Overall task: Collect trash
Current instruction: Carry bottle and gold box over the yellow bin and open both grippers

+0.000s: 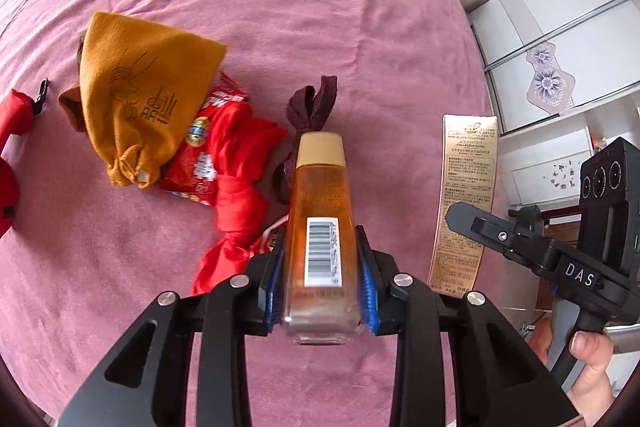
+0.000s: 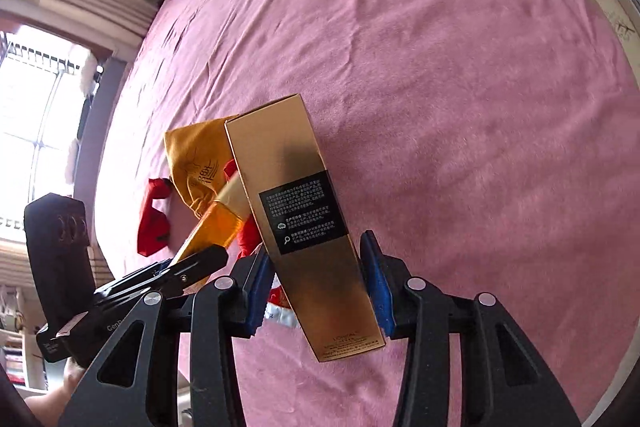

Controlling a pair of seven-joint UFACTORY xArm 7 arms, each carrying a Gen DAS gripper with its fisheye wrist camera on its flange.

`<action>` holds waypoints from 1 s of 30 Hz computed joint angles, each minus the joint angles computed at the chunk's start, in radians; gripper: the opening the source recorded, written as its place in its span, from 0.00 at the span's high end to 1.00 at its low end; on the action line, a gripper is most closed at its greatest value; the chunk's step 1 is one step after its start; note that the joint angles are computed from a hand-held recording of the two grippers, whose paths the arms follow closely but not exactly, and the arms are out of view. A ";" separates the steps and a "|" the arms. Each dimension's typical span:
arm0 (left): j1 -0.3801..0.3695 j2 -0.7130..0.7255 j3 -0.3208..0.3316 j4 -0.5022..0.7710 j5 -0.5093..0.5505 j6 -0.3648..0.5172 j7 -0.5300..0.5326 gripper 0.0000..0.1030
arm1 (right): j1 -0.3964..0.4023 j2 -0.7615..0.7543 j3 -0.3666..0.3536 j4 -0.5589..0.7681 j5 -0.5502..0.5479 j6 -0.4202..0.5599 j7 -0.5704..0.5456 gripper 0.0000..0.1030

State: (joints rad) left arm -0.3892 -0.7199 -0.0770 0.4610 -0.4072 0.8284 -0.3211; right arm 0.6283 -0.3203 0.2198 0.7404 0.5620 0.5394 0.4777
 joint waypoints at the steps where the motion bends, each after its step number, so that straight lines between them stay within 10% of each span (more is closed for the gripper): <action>1: -0.013 0.006 -0.010 0.013 -0.006 -0.001 -0.002 0.69 | -0.003 -0.038 0.001 -0.027 0.001 0.001 0.015 0.60; 16: -0.229 0.302 -0.195 0.289 -0.044 -0.114 -0.080 0.70 | -0.111 -0.762 -0.067 -0.396 -0.165 0.282 0.297 0.60; 30: -0.382 0.877 -0.318 0.815 0.170 -0.183 -0.189 0.70 | -0.590 -1.437 -0.394 -0.524 -0.425 0.896 0.207 0.60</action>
State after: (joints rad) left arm -0.7708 0.1573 -0.3950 1.2756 -0.2370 0.6455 -0.5098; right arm 0.0387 -1.7570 -0.1747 0.2159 0.1374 1.4353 0.6846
